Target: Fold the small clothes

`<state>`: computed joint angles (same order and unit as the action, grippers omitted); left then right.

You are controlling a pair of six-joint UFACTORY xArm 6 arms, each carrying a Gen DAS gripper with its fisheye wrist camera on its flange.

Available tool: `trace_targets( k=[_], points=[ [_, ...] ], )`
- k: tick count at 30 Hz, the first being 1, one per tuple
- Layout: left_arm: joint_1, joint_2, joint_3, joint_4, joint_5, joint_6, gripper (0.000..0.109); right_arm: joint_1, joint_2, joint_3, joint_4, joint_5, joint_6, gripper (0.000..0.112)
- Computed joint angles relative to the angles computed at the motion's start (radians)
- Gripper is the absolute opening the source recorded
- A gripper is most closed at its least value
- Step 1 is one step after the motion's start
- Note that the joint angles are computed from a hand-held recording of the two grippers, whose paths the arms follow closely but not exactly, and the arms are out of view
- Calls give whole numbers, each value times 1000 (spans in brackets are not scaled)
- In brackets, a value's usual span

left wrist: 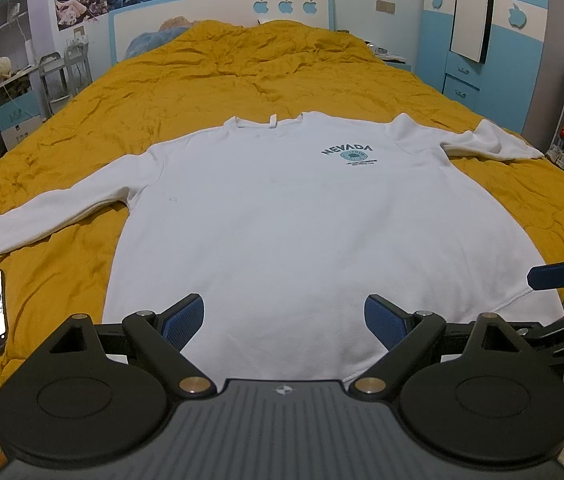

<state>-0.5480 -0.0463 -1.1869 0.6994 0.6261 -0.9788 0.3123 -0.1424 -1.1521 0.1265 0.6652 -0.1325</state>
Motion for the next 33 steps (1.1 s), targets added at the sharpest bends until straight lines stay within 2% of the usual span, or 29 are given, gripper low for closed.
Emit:
trace_targets(
  k=[10, 15, 21, 25, 29, 33],
  points=[
    [62, 30, -43, 13, -28, -13, 103, -18, 81, -73, 7, -26, 1, 82],
    [138, 48, -65, 55, -47, -52, 103, -36, 151, -117, 68, -140, -60, 82],
    [289, 79, -91, 138, -86, -160, 103, -59, 312, -248, 46, -289, -52, 82],
    [398, 88, -95, 195, -83, -282, 103, -69, 427, -370, 62, -329, -72, 82],
    [536, 65, -43, 205, -152, -407, 103, -71, 541, -510, 80, -319, -73, 82],
    [686, 26, 27, 196, -218, -539, 103, -70, 653, -669, 24, -246, -3, 82]
  ],
)
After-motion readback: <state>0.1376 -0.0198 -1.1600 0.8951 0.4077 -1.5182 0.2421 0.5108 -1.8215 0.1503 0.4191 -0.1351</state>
